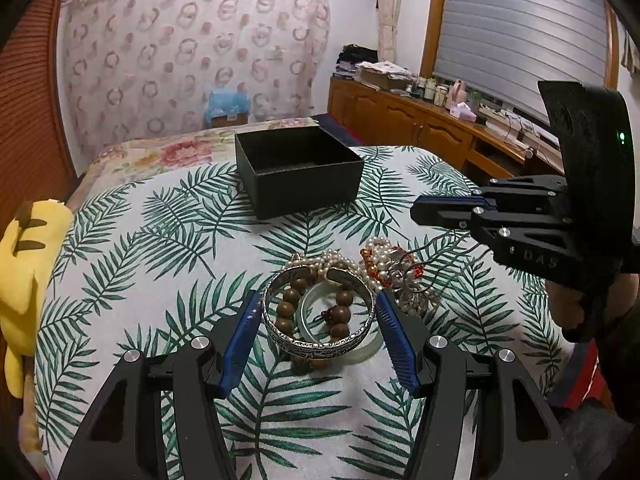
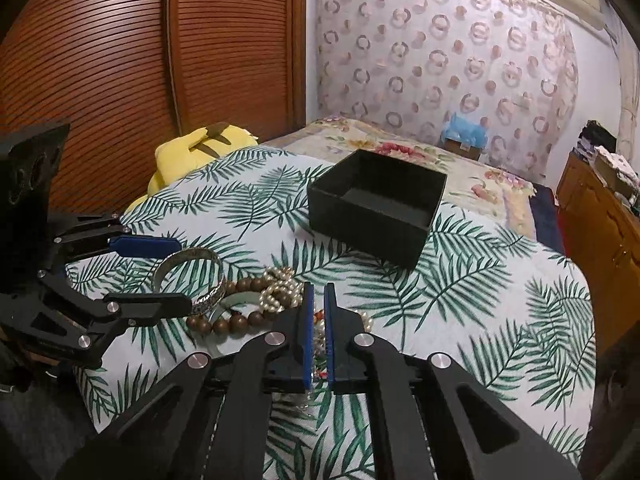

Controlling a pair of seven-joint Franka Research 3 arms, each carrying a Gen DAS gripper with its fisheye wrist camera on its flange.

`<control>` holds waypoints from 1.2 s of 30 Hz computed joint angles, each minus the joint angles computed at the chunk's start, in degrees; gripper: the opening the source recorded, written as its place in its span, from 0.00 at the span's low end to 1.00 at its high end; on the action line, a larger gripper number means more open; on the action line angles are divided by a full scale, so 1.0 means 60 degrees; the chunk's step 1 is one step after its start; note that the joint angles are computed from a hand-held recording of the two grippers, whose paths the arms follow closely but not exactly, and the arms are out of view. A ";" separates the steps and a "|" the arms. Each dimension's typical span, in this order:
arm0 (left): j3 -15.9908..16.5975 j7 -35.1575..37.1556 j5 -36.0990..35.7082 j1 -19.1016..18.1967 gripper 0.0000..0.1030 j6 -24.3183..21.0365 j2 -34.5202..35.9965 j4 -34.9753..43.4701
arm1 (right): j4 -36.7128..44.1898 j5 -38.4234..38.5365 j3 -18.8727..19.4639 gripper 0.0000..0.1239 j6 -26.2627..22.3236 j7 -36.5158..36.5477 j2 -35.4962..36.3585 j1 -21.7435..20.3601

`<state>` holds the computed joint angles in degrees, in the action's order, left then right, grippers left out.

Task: Organize jewelry
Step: 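Lift the hair comb with the right tool while the left tool lifts the bangle, then lower comb and bangle into the black box and open both tools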

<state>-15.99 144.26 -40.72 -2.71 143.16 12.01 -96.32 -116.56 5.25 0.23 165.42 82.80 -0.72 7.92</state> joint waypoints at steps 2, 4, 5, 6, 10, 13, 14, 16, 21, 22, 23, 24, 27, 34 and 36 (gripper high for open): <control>0.0001 -0.0053 0.0046 -0.0010 0.55 -0.0013 0.0043 0.0096 | 0.0128 0.0102 -0.0018 0.02 -0.0125 -0.0084 0.0071 -0.0009; -0.0020 -0.0051 0.0020 0.0001 0.55 -0.0018 0.0074 0.0158 | 0.0184 0.0189 -0.0025 0.02 -0.0178 -0.0139 0.0113 -0.0007; -0.0031 -0.0039 -0.0006 0.0008 0.55 -0.0014 0.0088 0.0175 | 0.0183 0.0275 -0.0024 0.02 -0.0182 -0.0213 0.0112 -0.0002; -0.0034 -0.0047 -0.0009 0.0016 0.55 -0.0024 0.0101 0.0198 | 0.0164 0.0293 -0.0023 0.02 -0.0173 -0.0231 0.0096 0.0003; -0.0046 -0.0050 0.0036 0.0023 0.55 -0.0015 0.0116 0.0216 | 0.0228 0.0023 -0.0016 0.01 -0.0205 -0.0121 0.0107 0.0013; -0.0055 -0.0121 0.0145 -0.0003 0.55 0.0008 0.0262 0.0480 | 0.0471 -0.0353 -0.0048 0.01 -0.0323 0.0073 0.0212 -0.0003; -0.0069 -0.0176 0.0189 -0.0005 0.55 -0.0007 0.0349 0.0627 | 0.0597 -0.0384 -0.0064 0.01 -0.0394 0.0025 0.0269 -0.0014; -0.0110 -0.0288 0.0318 -0.0013 0.55 -0.0010 0.0539 0.0933 | 0.0887 -0.0337 -0.0094 0.01 -0.0528 -0.0184 0.0395 -0.0036; -0.0286 -0.0626 0.0860 -0.0062 0.55 0.0026 0.1199 0.1911 | 0.1675 -0.0443 -0.0203 0.01 -0.0763 -0.0496 0.0780 -0.0090; -0.0333 -0.0713 0.0959 -0.0056 0.55 0.0002 0.1333 0.2107 | 0.1863 -0.0451 -0.0232 0.01 -0.0812 -0.0538 0.0874 -0.0105; -0.0375 -0.0827 0.1069 -0.0059 0.55 -0.0030 0.1464 0.2301 | 0.2108 -0.0430 -0.0258 0.01 -0.0885 -0.0611 0.0996 -0.0129; -0.0409 -0.0968 0.1202 -0.0077 0.55 -0.0088 0.1655 0.2588 | 0.2375 -0.0439 -0.0292 0.01 -0.0953 -0.0668 0.1134 -0.0150; -0.0513 -0.1316 0.1589 -0.0107 0.55 -0.0209 0.2126 0.3290 | 0.3173 -0.0325 -0.0343 0.01 -0.1126 -0.0846 0.1585 -0.0197; -0.0599 -0.2307 0.2622 -0.0258 0.55 -0.0647 0.3262 0.5043 | 0.5996 0.0596 -0.0253 0.01 -0.1958 -0.1564 0.3466 -0.0450; -0.0557 -0.2672 0.2970 -0.0361 0.55 -0.0851 0.3675 0.5696 | 0.7099 0.0915 -0.0170 0.01 -0.2406 -0.1696 0.4214 -0.0582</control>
